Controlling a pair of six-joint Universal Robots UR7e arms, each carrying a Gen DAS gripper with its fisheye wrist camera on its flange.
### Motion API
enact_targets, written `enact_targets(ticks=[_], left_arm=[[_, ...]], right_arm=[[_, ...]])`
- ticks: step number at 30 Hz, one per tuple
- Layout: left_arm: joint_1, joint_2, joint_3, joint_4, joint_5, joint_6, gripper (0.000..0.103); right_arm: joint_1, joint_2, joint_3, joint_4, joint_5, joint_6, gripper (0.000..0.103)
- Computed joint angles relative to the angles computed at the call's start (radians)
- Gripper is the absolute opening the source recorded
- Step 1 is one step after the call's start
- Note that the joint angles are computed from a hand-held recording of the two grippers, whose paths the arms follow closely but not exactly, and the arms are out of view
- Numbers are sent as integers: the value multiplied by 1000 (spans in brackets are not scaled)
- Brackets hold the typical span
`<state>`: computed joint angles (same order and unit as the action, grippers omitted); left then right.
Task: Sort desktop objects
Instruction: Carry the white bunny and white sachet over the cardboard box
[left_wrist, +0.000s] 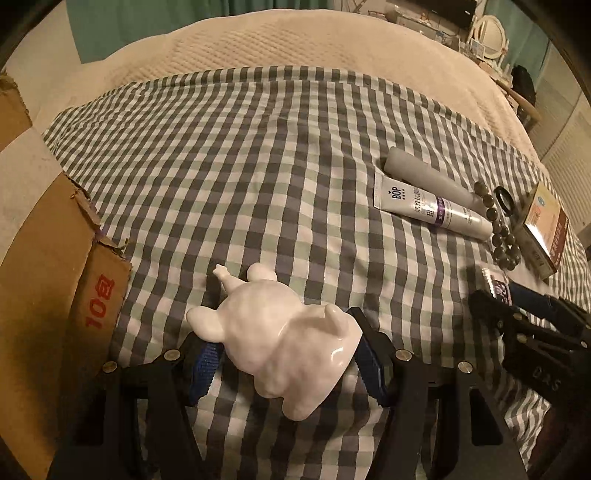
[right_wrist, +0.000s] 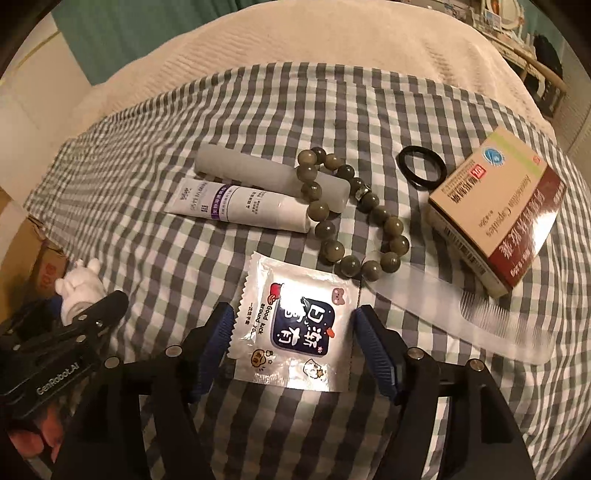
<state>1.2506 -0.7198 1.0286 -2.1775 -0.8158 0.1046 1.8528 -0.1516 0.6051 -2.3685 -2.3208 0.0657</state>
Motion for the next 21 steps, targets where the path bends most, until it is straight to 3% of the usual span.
enact_targets(ticks=[3,7,15,21], left_arm=[[1,-8,7,5,-2,-6,66],[-4,-25,23,26,-7,-31,66],[-40,-90,91,20,-33,-9,66],[-88,-168,137,-22,-63,93,66]], right_arm=[[4,3,-2,5,-34,-12,48],[-1,-40,57,-2,-18,20,42],[24,-124,184,-44,-18,28,42],[82,-167,218,-58,-46,13,42]])
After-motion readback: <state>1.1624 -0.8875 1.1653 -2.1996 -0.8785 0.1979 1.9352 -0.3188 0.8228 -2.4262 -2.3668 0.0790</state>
